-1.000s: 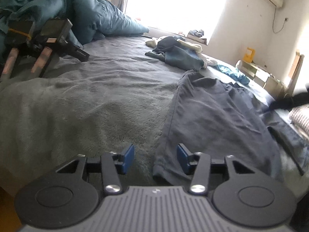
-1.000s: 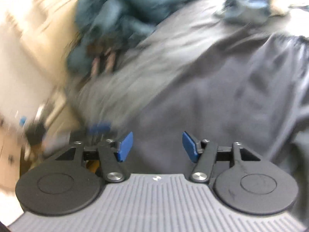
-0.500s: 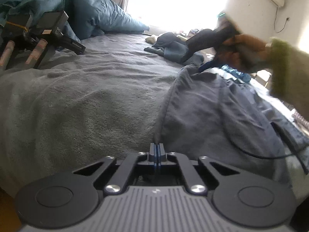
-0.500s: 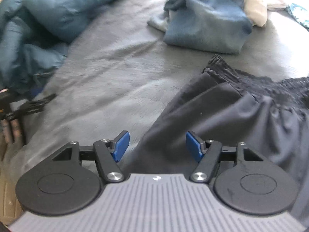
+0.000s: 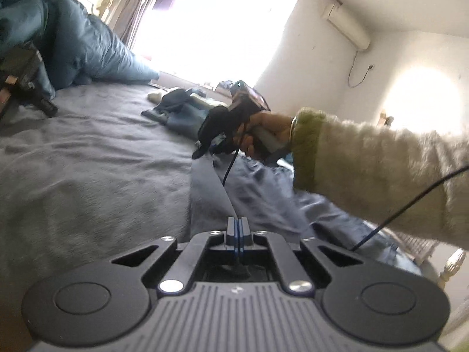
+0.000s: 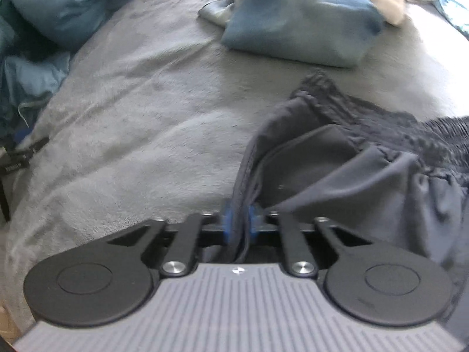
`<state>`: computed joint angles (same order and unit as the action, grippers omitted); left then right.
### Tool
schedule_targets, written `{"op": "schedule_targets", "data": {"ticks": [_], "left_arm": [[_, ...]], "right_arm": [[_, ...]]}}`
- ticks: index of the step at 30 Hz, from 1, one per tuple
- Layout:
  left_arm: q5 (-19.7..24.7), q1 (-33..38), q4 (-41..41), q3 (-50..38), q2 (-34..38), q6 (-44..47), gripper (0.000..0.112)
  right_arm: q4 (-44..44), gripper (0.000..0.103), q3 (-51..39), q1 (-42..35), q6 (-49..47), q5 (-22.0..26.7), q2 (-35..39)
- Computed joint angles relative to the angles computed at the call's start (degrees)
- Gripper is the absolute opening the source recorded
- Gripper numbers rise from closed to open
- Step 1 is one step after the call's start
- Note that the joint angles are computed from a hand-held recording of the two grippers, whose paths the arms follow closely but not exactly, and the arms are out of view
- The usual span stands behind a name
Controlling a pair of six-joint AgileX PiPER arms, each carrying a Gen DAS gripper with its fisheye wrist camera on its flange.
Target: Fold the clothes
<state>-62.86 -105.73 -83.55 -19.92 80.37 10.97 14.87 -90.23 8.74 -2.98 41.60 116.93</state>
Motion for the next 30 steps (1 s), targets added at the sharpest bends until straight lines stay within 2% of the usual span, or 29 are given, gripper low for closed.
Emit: {"op": "schedule_targets", "data": {"ticks": [7,14,22,25,30], "left_arm": [[-1.0,-0.6,2.3,-5.9,1.1,4.3,0.001],[5.4,6.4,12.8,-9.9,1.9,3.2,0.001],[17.4,16.2,24.0,-22.4,8.8,6.6,0.001],[21.9,19.6,30.0,-27.9,13.0,4.8,0.002],[31.8,25.4,38.7,-39.6,21.0,2.1,0.002]], "right_arm": [[8.8,0.002,5.6,-6.4,-11.8,-0.8,-6.3],[13.4,0.001,6.6,-12.6,-21.6,1.1,-11.2],[19.8,0.001,4.9,-23.4,-33.9,5.5,-12.1],[22.5,0.001,2.9,-28.0,-38.4,8.0,-10.7],[26.4,0.001,-1.3,-34.9,-44.1,11.5,-7.0]]}}
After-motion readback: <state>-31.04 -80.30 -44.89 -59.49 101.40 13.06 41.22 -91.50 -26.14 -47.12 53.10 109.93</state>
